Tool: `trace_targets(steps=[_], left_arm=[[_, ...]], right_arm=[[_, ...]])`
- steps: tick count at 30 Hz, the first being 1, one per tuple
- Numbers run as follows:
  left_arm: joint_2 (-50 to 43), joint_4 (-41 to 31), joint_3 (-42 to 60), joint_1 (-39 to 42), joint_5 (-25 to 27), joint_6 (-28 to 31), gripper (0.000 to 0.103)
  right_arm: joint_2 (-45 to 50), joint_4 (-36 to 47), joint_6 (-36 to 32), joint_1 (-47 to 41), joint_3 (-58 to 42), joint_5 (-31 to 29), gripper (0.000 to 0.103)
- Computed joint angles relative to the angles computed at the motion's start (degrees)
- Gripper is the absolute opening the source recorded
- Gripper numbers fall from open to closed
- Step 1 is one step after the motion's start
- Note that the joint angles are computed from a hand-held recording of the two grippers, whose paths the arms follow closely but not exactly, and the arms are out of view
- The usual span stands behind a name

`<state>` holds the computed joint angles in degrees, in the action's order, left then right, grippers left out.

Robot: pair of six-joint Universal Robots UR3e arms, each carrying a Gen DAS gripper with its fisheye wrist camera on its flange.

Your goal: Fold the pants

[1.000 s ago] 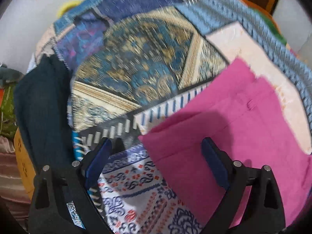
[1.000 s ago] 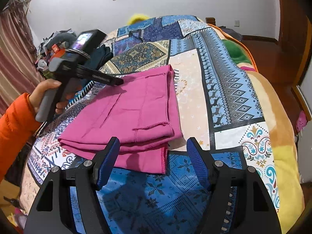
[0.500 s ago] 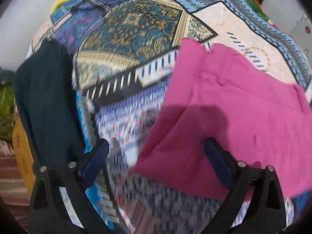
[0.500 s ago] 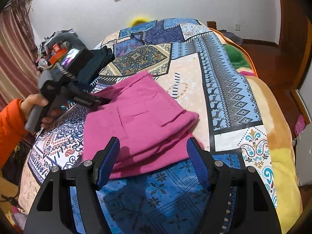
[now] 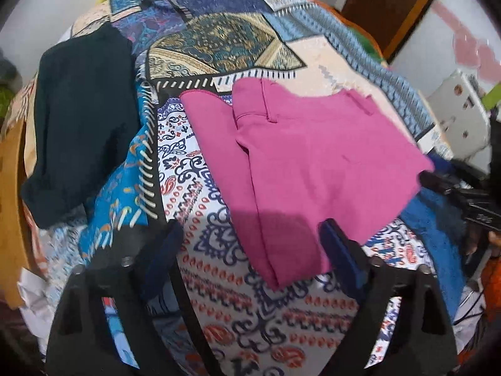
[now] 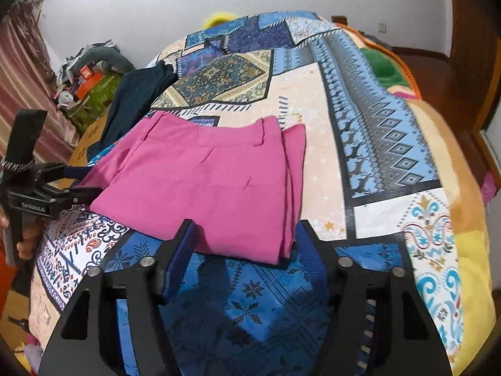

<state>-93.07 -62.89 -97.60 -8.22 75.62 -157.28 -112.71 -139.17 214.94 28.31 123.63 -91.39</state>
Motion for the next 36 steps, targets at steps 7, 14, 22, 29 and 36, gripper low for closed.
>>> trace_targets(steps=[7,14,22,29,36], left_arm=[[3.82,1.91,-4.12,3.06,-4.71,-1.24,0.045],[9.65,4.19,-10.62,5.69,-3.83,-4.72,0.018],[9.73,0.82,-8.10,6.20,-3.47,-2.62,0.018],[8.41,-0.25,-2.01,7.24,-4.16,-2.45,0.041],[0.46,2.64,7.24,2.78,-1.89,-3.81,0.060]], right_arm=[[-3.07,0.98,-2.62,-4.11,2.56,5.50,0.038],[0.01,0.78,-3.91,0.87,1.07,0.13,0.031],[-1.20,5.48,-5.16,-1.93,-0.87,3.11,0.035],[-2.04,10.39,-7.35,-3.15,-5.48,1.56,0.037],[2.68,7.79,-10.21,-5.49,-8.93,0.03,0.042]])
